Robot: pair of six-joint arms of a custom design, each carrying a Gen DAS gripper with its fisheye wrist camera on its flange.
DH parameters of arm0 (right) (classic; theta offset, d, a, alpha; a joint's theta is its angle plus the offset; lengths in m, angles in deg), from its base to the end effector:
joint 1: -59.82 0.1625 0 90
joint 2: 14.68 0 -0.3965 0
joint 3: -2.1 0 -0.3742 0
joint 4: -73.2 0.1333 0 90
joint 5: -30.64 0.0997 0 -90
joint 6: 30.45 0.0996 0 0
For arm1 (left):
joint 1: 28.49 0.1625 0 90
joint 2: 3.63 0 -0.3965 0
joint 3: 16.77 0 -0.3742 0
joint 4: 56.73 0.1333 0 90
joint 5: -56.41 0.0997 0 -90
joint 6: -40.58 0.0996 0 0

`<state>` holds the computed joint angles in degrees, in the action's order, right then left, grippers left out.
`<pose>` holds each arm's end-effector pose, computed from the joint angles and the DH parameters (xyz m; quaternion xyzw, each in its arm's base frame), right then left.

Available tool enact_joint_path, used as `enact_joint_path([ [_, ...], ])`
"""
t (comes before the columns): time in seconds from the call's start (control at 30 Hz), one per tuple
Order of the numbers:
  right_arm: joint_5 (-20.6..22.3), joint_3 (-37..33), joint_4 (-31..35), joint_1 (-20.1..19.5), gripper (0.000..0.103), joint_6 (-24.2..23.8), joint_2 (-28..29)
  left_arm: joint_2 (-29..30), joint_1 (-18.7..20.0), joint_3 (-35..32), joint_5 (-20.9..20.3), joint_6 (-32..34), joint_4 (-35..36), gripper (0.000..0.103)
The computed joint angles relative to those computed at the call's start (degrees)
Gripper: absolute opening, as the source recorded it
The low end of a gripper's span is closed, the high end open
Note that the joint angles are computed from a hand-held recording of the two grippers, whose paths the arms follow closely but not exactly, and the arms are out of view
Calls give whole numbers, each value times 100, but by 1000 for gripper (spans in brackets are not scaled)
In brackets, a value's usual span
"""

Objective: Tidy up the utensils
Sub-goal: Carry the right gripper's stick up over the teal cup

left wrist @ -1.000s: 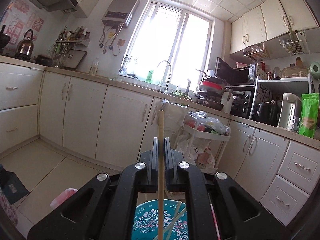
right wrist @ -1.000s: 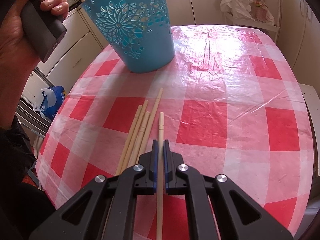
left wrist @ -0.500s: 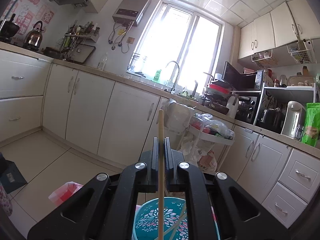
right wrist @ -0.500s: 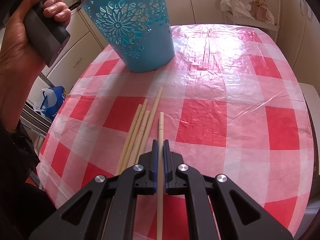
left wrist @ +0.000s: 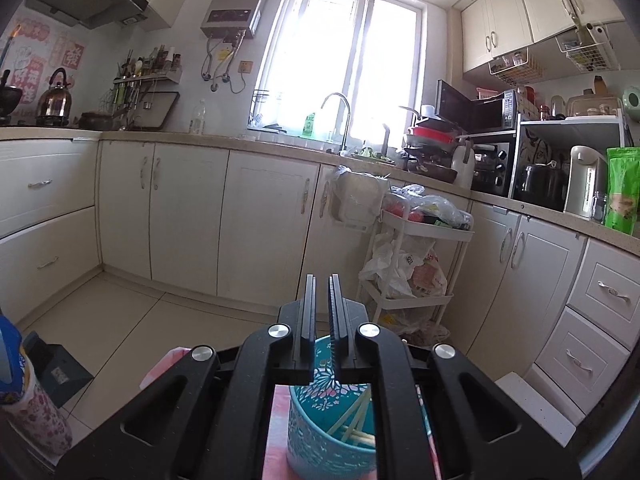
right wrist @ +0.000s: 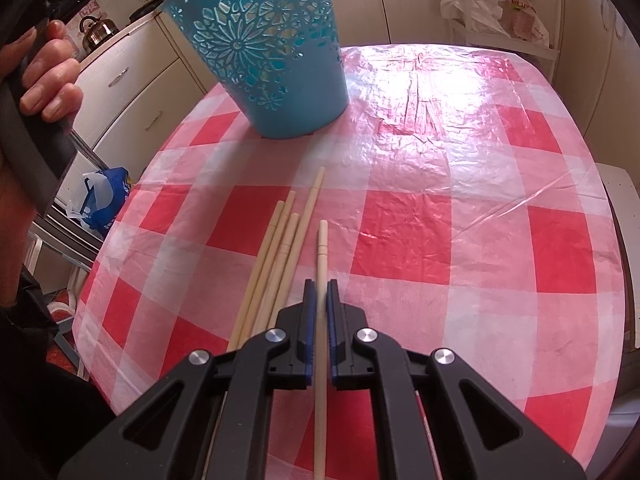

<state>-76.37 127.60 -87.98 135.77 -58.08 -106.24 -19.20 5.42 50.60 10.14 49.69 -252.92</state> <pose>-0.0050 -0.4489 0.3344 0.0639 -0.9362 0.2453 0.2433 -0.4930 -0.5750 0.0140 0.3014 0.7871 -0.5210 0.1347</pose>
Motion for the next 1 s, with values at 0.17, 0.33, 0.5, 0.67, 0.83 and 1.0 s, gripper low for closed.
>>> enact_joint_path([
  [0.17,-390,12,-488,184,7,-233,248,-523,-227,913,207,-403,-229,19],
  [0.33,-669,-24,-914,327,7,-614,535,-1043,-427,1823,353,-956,-347,31],
  [0.5,-366,33,-693,222,6,-456,301,-1278,-427,2107,479,-1229,-184,36],
  [0.67,1231,52,-190,-242,6,185,-531,-1456,-308,2169,496,-1632,-66,37],
  [0.83,2620,23,-810,-316,6,528,-854,-1557,-281,2199,418,-1718,-82,39],
  [1.0,3012,-669,-2032,219,6,919,-187,-1593,-268,2208,355,-1792,-69,40],
])
